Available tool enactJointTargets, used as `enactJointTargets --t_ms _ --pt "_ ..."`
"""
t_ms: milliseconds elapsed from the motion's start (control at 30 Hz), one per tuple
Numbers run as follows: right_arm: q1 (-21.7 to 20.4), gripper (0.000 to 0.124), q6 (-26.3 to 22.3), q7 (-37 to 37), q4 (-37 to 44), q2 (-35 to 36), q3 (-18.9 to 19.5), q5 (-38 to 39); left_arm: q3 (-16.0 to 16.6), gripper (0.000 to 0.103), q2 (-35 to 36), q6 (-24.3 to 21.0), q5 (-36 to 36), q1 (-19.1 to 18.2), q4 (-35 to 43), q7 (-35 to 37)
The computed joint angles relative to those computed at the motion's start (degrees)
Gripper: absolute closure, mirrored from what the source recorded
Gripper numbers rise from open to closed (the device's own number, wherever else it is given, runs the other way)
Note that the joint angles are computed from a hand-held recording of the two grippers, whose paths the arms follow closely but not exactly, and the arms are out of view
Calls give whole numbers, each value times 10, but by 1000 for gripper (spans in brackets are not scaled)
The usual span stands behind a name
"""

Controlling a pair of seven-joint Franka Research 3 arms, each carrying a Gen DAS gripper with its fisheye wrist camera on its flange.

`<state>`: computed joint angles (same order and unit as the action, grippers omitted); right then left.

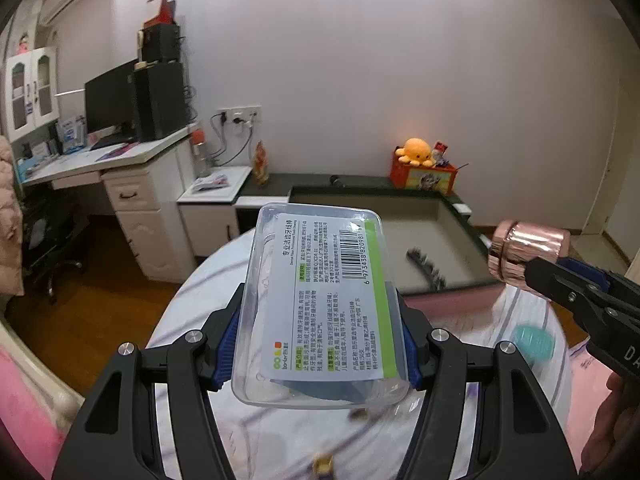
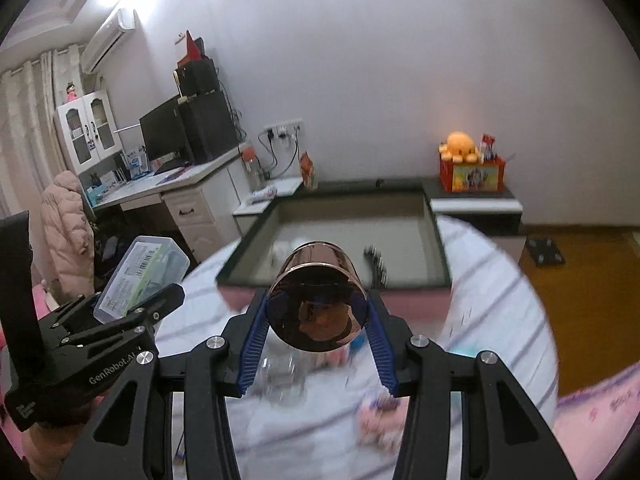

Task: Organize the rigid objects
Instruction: 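Lower the clear box and rose-gold can into the tray and release both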

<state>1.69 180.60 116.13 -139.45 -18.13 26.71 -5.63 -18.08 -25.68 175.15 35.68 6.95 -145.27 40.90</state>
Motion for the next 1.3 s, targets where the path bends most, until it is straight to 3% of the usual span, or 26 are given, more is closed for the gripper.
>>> enactJointTargets --t_ms 133,233,433,700,833,1000,1133,1167,1300 --pt "-52 76 -34 15 79 54 27 -60 15 39 89 -22 -11 -20 87 28" --pt "-65 76 -74 35 157 126 26 -119 24 39 154 -47 1 -34 150 31" --pt "-31 76 -154 49 278 252 -13 -179 62 39 269 -106 -57 -89 260 92" --pt "9 76 -217 -23 349 328 -52 -105 89 39 349 -171 -111 -132 343 144" --pt "31 75 -227 -36 355 335 -78 -78 94 34 357 -191 -126 -137 352 155" --pt "56 45 -204 -43 332 315 -111 -45 104 15 332 -187 -98 -142 328 124" --pt "87 32 -192 -32 313 290 -146 -42 111 3 290 -168 -42 -140 290 71" --pt "94 21 -187 -30 309 284 -154 -41 110 2 280 -162 -35 -136 280 65" --pt "129 21 -169 -15 278 247 -187 -55 103 0 225 -143 19 -121 236 10"
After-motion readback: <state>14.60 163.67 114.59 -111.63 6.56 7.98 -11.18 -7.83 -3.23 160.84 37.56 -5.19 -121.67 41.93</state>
